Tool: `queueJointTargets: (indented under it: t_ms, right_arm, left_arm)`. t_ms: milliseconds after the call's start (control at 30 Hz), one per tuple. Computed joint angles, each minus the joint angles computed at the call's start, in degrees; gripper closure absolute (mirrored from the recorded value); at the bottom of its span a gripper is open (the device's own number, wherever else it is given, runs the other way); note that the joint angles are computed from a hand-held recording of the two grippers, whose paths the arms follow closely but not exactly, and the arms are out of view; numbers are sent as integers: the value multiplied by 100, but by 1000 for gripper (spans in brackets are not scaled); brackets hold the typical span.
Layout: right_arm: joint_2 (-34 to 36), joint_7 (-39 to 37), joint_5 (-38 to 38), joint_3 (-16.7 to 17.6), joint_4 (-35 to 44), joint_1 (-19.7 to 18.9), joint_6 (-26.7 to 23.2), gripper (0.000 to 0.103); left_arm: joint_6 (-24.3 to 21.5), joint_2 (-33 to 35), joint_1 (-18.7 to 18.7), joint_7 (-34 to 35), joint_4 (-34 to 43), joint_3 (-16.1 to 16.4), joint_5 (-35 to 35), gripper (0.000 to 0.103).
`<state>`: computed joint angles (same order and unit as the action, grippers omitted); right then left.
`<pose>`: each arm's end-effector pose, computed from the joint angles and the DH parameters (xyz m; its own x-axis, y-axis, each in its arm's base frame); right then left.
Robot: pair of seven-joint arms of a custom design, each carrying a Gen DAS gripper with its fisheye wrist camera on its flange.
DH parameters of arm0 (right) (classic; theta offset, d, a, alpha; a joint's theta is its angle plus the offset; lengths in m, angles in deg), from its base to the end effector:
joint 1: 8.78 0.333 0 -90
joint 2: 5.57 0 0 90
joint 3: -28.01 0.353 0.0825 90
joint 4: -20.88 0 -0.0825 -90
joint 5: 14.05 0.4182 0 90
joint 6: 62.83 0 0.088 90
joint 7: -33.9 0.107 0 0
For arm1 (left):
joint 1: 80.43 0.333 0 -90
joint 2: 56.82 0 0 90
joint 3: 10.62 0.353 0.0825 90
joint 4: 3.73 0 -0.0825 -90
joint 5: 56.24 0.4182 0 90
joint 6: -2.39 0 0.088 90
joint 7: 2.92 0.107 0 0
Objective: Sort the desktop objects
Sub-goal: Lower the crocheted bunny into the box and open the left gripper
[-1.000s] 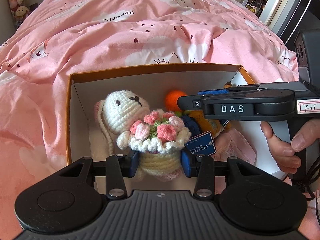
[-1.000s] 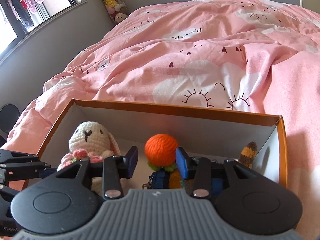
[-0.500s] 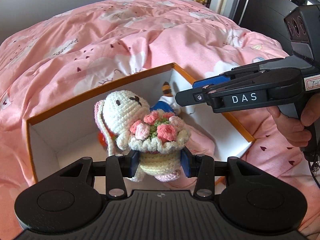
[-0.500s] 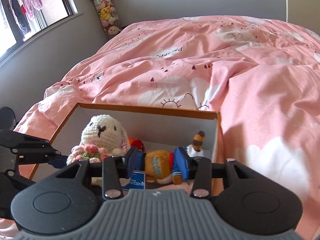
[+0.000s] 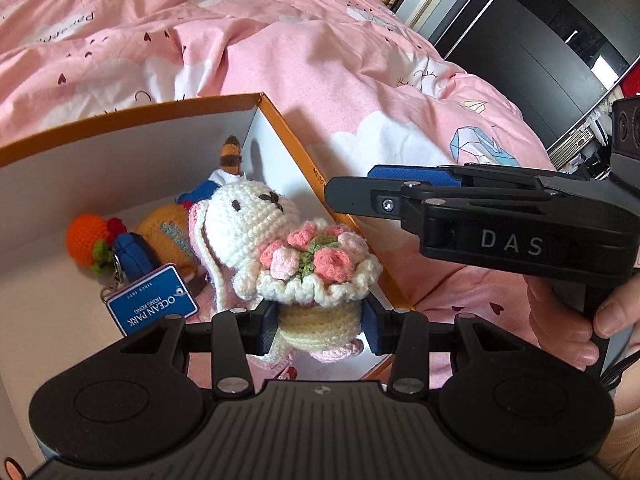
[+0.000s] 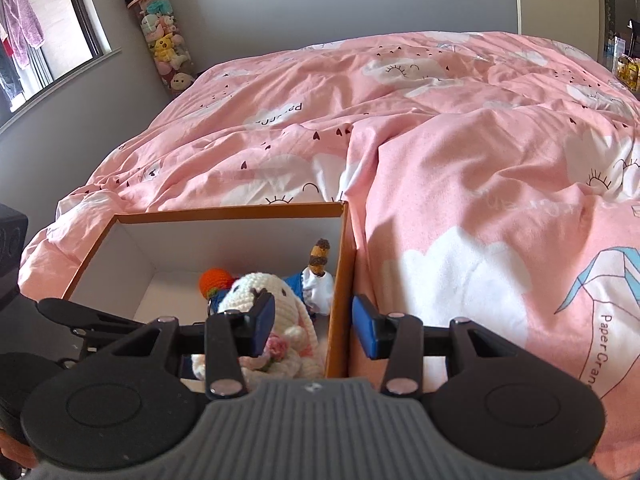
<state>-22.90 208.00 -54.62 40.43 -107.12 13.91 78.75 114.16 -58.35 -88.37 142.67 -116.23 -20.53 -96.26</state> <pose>0.4234 0.3123 0.5729 -0.2895 -0.9291 -0.2300 -0.6335 0.3661 -0.6816 0.5465 -0.2220 0.5238 -0.8304 -0.3959 0.3921 -0.5491 0.7011 -0.4549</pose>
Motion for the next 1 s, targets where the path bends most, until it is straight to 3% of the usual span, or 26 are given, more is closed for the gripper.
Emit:
queueJointTargets:
  t_ms: [333, 633, 833, 1000]
  right_arm:
    - [64, -80, 219, -55, -70, 57, 178, 57]
    - [116, -217, 119, 73, 93, 118, -200, 57]
    - [197, -252, -51, 72, 217, 172, -38, 74]
    - [534, -788, 290, 16, 465, 340, -150, 82]
  left_arm:
    - [-23, 102, -22, -342, 35, -27, 199, 49]
    - [633, -520, -62, 124, -534, 25, 151, 43]
    - [856, -1017, 31, 601, -906, 231, -210, 43]
    - [959, -1180, 199, 432, -1000, 353, -269, 43]
